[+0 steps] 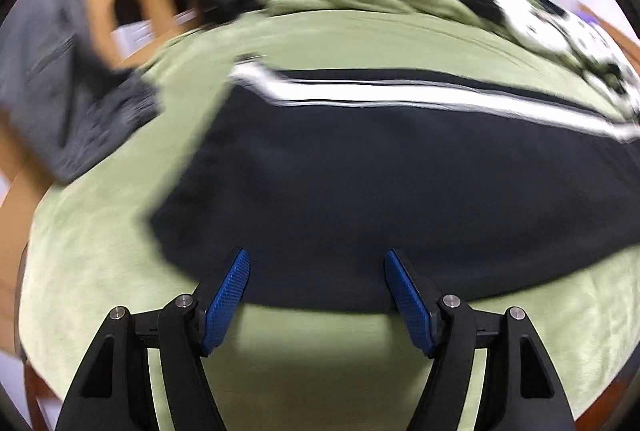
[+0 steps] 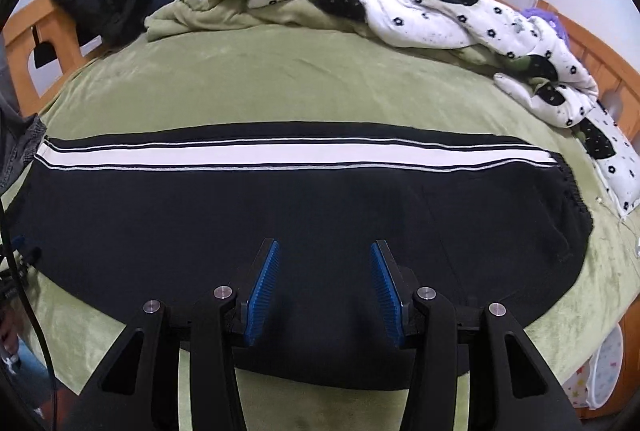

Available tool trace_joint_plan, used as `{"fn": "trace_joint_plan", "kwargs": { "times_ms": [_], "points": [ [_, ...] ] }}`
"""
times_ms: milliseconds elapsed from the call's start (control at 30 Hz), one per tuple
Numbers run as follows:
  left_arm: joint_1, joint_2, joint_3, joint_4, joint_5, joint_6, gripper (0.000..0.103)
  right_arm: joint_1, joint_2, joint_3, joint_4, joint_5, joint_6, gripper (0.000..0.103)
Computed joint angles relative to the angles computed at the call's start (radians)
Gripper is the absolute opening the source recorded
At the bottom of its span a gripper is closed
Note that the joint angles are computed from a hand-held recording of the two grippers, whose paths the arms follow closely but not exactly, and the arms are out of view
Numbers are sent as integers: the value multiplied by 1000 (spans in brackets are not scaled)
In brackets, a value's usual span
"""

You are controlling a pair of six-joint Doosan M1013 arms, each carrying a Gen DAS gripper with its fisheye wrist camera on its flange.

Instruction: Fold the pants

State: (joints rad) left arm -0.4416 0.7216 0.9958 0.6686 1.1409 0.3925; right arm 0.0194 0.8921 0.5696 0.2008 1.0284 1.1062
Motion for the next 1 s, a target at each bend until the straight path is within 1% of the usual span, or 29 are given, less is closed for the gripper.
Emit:
{"fn": "trace_joint_plan", "kwargs": {
  "times_ms": [33, 67, 100, 167, 200, 233, 300, 333, 433, 500, 533, 567, 667, 700, 800, 833, 867, 900, 933, 967, 1000],
  "points": [
    [6, -15, 25, 10, 9, -38, 68, 4, -3, 6, -4, -6, -3, 47],
    [15, -37, 59, 10, -13, -68, 54, 9, -6, 14, -11, -15, -6, 47],
    [28, -59, 92, -18, -54, -80, 46, 15, -12, 27, -21, -30, -10, 47],
    [40, -81, 122, -46, -102, -101, 41, 23, -16, 38, -35, -42, -22, 47],
    [43, -93, 138, -46, -132, -125, 41, 27, -15, 40, -43, -41, -27, 47],
    [44, -99, 148, -34, -147, -152, 41, 30, -11, 33, -48, -37, -29, 47],
    [46, -97, 142, -17, -149, -182, 41, 34, -6, 23, -51, -30, -35, 47],
    [51, -91, 129, -16, -145, -180, 41, 35, -3, 17, -49, -25, -34, 47],
    [76, -63, 70, -47, -161, -146, 41, 38, 10, -13, -28, -1, -28, 47],
    [101, -34, 12, -71, -158, -105, 43, 38, 15, -24, -18, 7, -19, 47],
    [108, -24, -9, -77, -155, -89, 43, 38, 20, -33, -14, 15, -17, 47],
    [121, -1, -51, -87, -140, -53, 43, 38, 25, -41, -11, 27, -18, 47],
    [141, 55, -145, -83, -70, -8, 43, 39, 37, -58, -13, 59, -36, 47],
    [150, 73, -175, -82, -57, 3, 43, 40, 40, -61, -22, 66, -39, 47],
    [172, 107, -228, -104, -42, 32, 42, 41, 62, -99, -32, 115, -33, 47],
    [180, 115, -237, -131, -56, 47, 42, 41, 69, -112, -33, 130, -28, 47],
    [186, 120, -243, -166, -71, 70, 31, 42, 71, -116, -34, 136, -25, 47],
    [191, 122, -243, -201, -88, 102, 12, 44, 73, -119, -36, 141, -24, 47],
    [192, 126, -248, -213, -86, 123, 12, 46, 73, -118, -39, 144, -26, 47],
    [188, 126, -248, -183, -79, 115, 12, 47, 73, -118, -41, 145, -31, 47],
    [189, 114, -227, -175, -101, 109, 12, 48, 69, -109, -43, 140, -40, 47]
  ]
}}
